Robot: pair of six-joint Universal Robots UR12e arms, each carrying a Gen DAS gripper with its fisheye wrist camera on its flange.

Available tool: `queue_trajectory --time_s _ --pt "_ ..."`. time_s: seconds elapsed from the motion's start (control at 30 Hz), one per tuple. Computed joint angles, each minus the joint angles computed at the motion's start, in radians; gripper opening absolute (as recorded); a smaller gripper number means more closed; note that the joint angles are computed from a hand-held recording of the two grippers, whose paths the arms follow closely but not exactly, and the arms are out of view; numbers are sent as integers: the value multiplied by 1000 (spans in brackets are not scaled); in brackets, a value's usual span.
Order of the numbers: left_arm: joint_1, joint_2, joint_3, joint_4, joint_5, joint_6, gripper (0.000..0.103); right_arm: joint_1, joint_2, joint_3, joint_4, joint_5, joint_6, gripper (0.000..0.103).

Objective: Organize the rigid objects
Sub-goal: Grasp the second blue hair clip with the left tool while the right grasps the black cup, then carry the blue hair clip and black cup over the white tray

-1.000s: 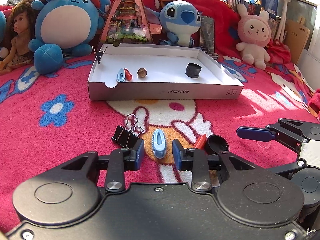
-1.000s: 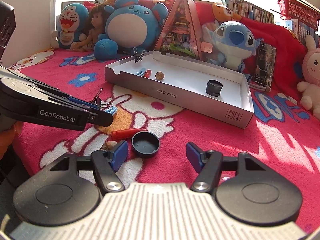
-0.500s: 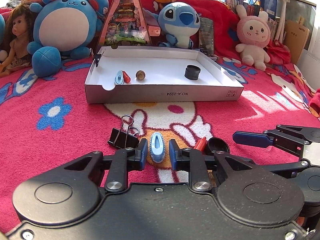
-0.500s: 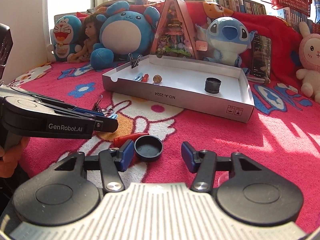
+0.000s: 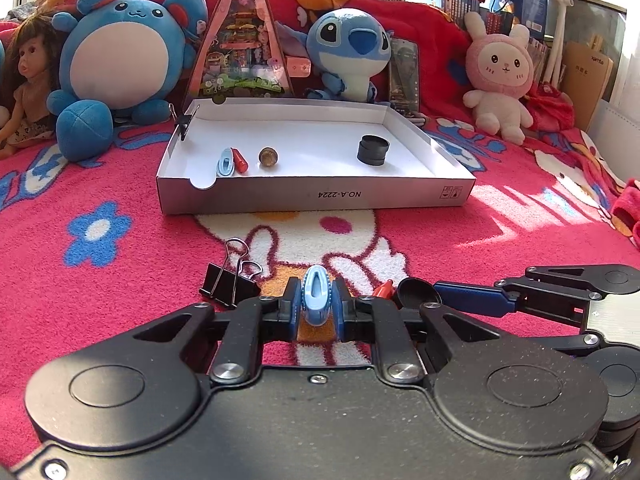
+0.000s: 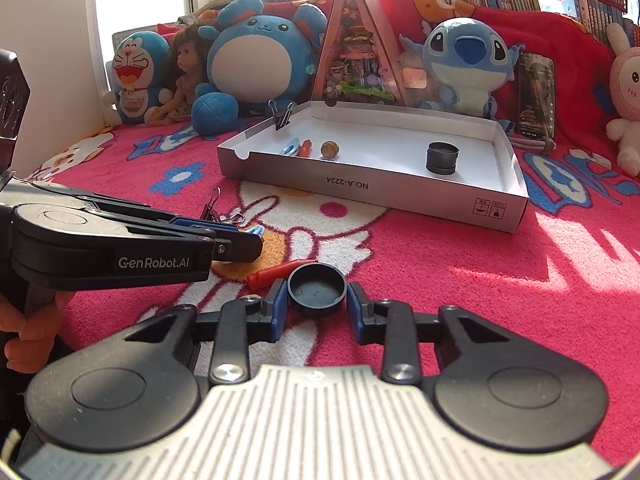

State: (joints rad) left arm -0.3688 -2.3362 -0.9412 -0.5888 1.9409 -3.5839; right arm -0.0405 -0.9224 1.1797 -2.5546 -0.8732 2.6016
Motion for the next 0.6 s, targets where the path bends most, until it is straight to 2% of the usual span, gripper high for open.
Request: queue_trajectory --time_s 0.4,0.5,0.6 --pt "15 6 36 36 -28 33 15 0 22 -56 -46 -26 72 37" --pt "27 -2 68 20 -32 39 15 2 37 -96 -29 -40 82 37" --pt "44 -11 104 -10 -53 8 15 3 62 -154 6 -52 120 37"
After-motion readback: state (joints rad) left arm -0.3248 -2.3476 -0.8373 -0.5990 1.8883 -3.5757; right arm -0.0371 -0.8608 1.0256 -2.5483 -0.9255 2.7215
